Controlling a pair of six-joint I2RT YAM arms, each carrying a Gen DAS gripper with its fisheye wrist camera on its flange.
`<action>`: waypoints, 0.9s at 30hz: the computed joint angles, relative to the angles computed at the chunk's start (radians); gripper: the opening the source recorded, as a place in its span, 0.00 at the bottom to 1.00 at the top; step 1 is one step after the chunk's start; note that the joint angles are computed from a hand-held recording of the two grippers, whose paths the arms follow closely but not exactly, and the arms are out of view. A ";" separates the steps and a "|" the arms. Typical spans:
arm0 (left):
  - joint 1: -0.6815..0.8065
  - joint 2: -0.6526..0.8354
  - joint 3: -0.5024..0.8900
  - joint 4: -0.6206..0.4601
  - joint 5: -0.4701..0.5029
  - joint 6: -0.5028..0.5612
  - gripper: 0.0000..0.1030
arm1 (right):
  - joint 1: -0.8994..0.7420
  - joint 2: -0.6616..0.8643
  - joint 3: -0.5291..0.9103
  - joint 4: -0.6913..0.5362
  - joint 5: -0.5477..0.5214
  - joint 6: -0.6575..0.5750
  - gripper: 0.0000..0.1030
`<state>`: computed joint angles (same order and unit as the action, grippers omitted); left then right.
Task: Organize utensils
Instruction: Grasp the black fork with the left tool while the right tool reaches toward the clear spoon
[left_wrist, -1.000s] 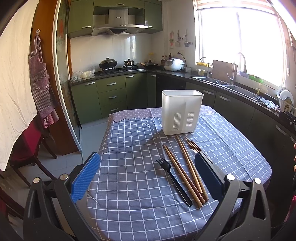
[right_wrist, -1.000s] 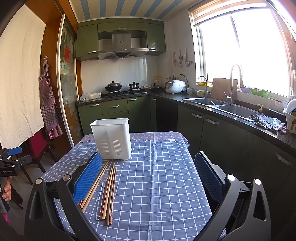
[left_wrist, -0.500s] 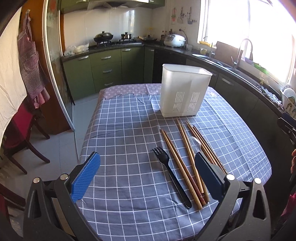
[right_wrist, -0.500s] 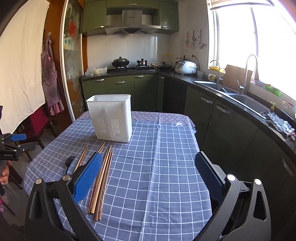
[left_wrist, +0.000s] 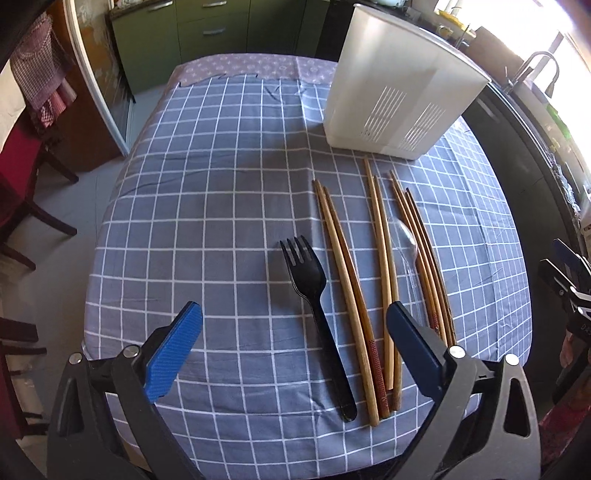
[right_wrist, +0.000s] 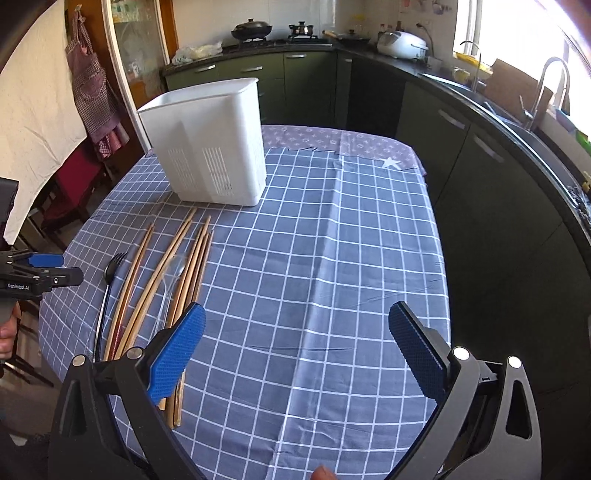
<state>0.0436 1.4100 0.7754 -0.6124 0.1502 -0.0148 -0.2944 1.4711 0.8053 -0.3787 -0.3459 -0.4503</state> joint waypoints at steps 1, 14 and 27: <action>-0.010 0.012 0.008 -0.015 -0.008 -0.018 0.84 | 0.016 0.011 0.005 0.009 0.016 0.005 0.90; -0.118 0.170 0.049 -0.055 -0.052 -0.215 0.33 | 0.051 0.108 0.084 -0.039 0.018 -0.012 0.68; -0.188 0.298 0.143 -0.029 -0.092 -0.275 0.10 | 0.035 0.175 0.120 -0.096 0.009 -0.050 0.68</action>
